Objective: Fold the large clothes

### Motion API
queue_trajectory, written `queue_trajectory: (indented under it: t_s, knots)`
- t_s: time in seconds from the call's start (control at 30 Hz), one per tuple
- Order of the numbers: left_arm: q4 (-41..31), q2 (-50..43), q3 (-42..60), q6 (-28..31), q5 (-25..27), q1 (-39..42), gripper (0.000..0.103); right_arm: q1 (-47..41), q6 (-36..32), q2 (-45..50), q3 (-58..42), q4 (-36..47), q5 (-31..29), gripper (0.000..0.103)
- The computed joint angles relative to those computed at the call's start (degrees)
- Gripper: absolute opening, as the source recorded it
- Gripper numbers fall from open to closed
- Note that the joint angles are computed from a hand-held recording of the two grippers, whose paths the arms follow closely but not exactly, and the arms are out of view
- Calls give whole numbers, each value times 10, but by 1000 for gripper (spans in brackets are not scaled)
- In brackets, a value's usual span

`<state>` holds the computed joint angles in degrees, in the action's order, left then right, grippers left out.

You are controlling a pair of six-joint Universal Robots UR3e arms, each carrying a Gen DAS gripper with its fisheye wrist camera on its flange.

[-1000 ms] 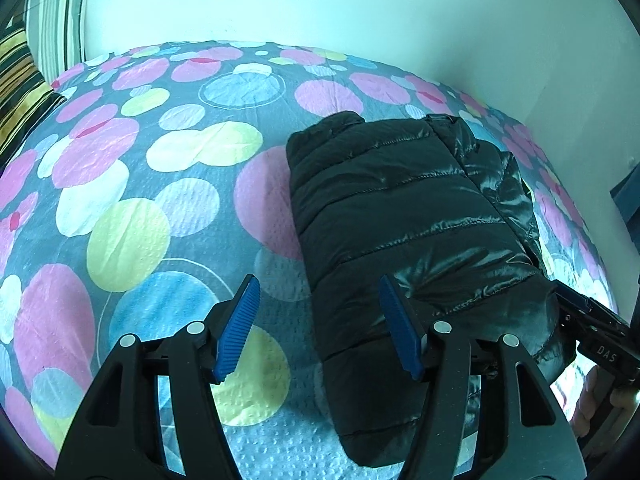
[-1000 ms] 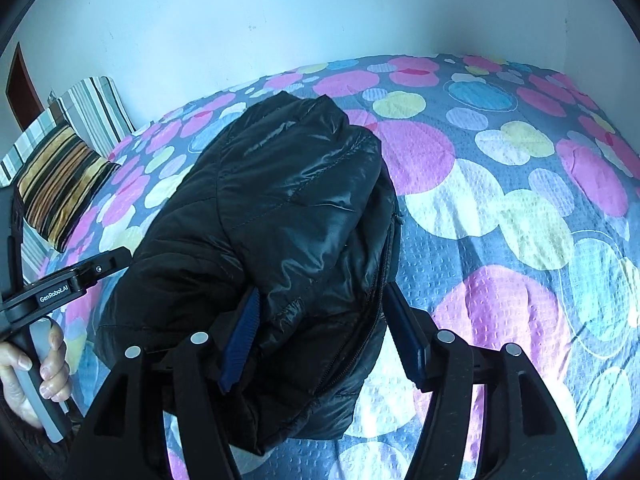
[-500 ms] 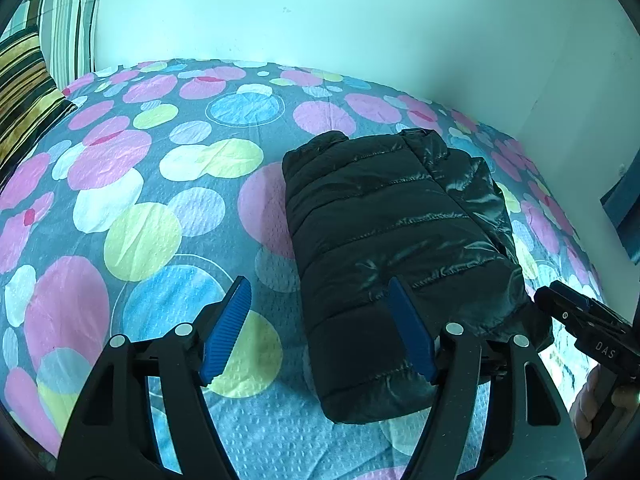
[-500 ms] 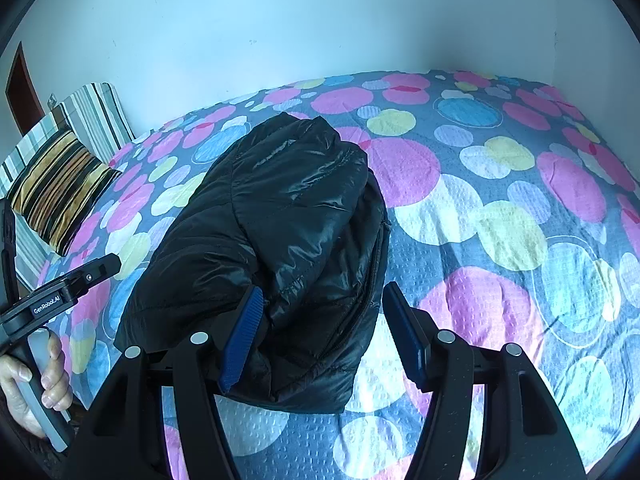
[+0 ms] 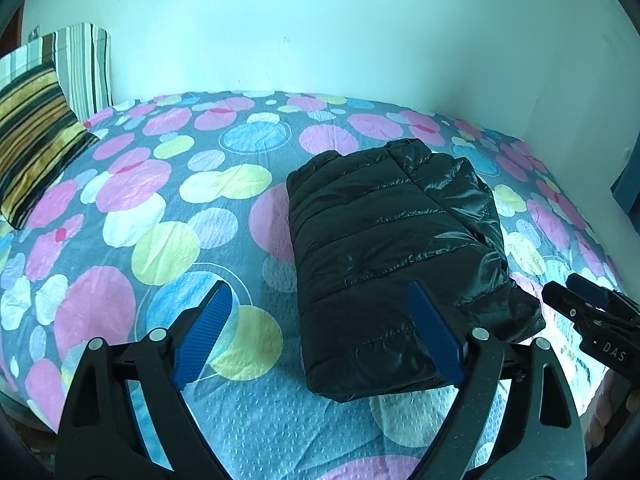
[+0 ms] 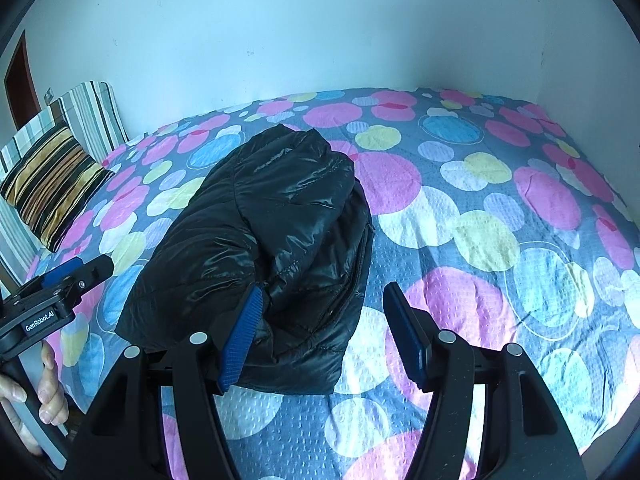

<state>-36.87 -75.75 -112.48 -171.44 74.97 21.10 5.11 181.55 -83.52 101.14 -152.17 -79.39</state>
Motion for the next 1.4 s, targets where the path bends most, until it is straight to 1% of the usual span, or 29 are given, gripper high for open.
queue_trajectory:
  t_s: [0.07,0.17,0.33,0.4,0.6,0.73,1.0,1.13,1.27,1.4]
  knots:
    - [1,16,-6,-5,5,-3,92,4,1,-12,11,-9,-6,70]
    - [-2,44,-13,-14,13,-6,95,8,-1,-30,27,-18,-9,71]
    - [0,92,-26,-21,32,-19,98,20,3,-57,44,-34,-19,79]
    - [-2,109,-31,-20,38,-24,101,26,5,-68,53,-45,-26,81]
    - [13,139,-39,-33,99,-61,101,36,13,-94,79,-72,-44,85]
    - [16,156,-44,-41,112,-74,101,41,12,-106,93,-82,-49,85]
    - [6,184,-51,-57,121,-88,101,42,11,-134,114,-90,-51,85]
    - [4,188,-53,-64,129,-98,101,44,12,-143,119,-90,-53,85]
    - [10,188,-55,-69,148,-112,101,44,12,-143,118,-88,-53,85]
    - [5,189,-54,-72,152,-114,101,46,12,-143,118,-88,-55,85]
